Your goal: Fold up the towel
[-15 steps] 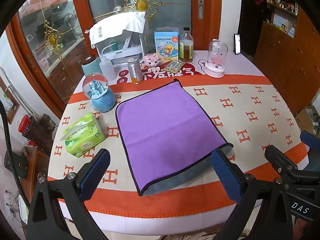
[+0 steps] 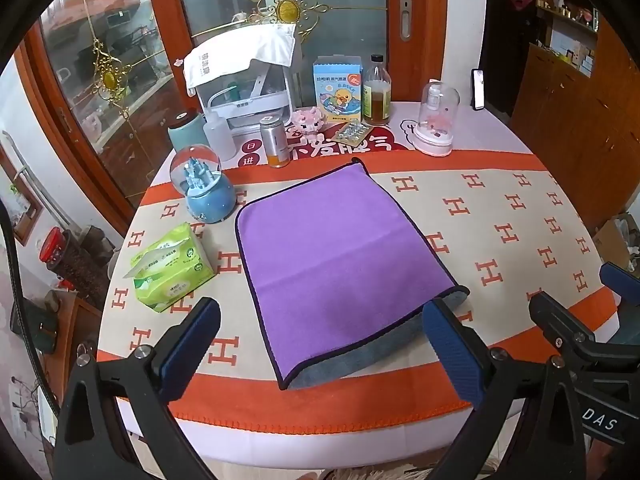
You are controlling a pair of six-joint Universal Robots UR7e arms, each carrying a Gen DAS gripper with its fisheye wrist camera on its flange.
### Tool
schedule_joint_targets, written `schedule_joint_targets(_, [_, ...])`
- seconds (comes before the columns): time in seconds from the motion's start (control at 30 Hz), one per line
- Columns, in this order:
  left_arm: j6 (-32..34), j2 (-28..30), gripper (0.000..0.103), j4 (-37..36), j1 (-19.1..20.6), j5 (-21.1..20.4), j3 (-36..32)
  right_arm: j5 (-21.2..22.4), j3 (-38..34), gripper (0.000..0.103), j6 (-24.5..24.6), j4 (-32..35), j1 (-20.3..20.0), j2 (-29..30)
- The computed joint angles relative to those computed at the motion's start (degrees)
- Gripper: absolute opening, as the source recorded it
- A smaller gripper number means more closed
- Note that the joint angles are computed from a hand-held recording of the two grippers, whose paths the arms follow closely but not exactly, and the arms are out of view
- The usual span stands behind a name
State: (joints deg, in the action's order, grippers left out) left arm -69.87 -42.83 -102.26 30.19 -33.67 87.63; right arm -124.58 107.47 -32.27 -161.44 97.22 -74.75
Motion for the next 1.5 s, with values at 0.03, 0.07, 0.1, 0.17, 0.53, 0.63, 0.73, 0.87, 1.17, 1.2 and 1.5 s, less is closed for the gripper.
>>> schedule_joint_targets(0.03, [0.03,-0.03,0.101,-0.16,0.03,-0.11,0.08,-0.04,0.01,0.1,-0.04,-0.02,0.02,-0.01])
schedule_joint_targets(0.07, [-0.45,0.48,0.101,0.26,-0.05,-0.17,-0.52,-0.07,0.03,0.1,-0.12,-0.09,0.02,0.0])
schedule_joint_targets(0.1, [-0.26,0.45,0.101,-0.01,0.0,-0.25,-0.46,-0.09,0.06,0.1,-0.16,-0.16,0.01,-0.01])
schedule_joint_targets(0.17, [-0.22,0.67,0.101,-0.01,0.06,-0.31,-0.73,-0.18,0.15,0.1,-0.09,-0.35,0.04,0.0])
schedule_joint_targets(0.53, [-0.19,0.72,0.101,-0.19,0.05,-0.18,-0.68,0.37,0.2,0.1,-0.28,0.0,-0.3,-0.16])
schedule_joint_targets(0.63, [-0.27,0.63,0.101,-0.17,0.04,-0.18,-0.57,0.4,0.13,0.1,-0.26,-0.01,-0.31,-0.11])
schedule_joint_targets(0.73, [-0.21,0.75,0.101,-0.19,0.09,-0.36,-0.74,0.41,0.07,0.1,-0.19,0.23,-0.29,-0.11])
schedule_joint_targets(0.87, [-0.23,0.83,0.1,0.13,0.13,-0.24,-1.0,0.62,0.42,0.1,-0.53,-0.38,-0.34,-0.08])
schedule_joint_targets(1.17, [-0.33,0.98,0.1,0.22,0.19,-0.22,-1.2,0.7,0.5,0.099,-0.63,-0.51,-0.3,0.01])
schedule_joint_targets(1.2, [-0.32,1.01,0.1,0.18,0.2,-0.18,-1.22,0.72,0.48,0.099,-0.55,-0.38,-0.3,-0.05])
schedule_joint_targets(1.5, [-0.25,0.94,0.101,-0.43,0.12,0.31,-0.83,1.05,0.53,0.099,-0.8,-0.68,-0.19,-0.17])
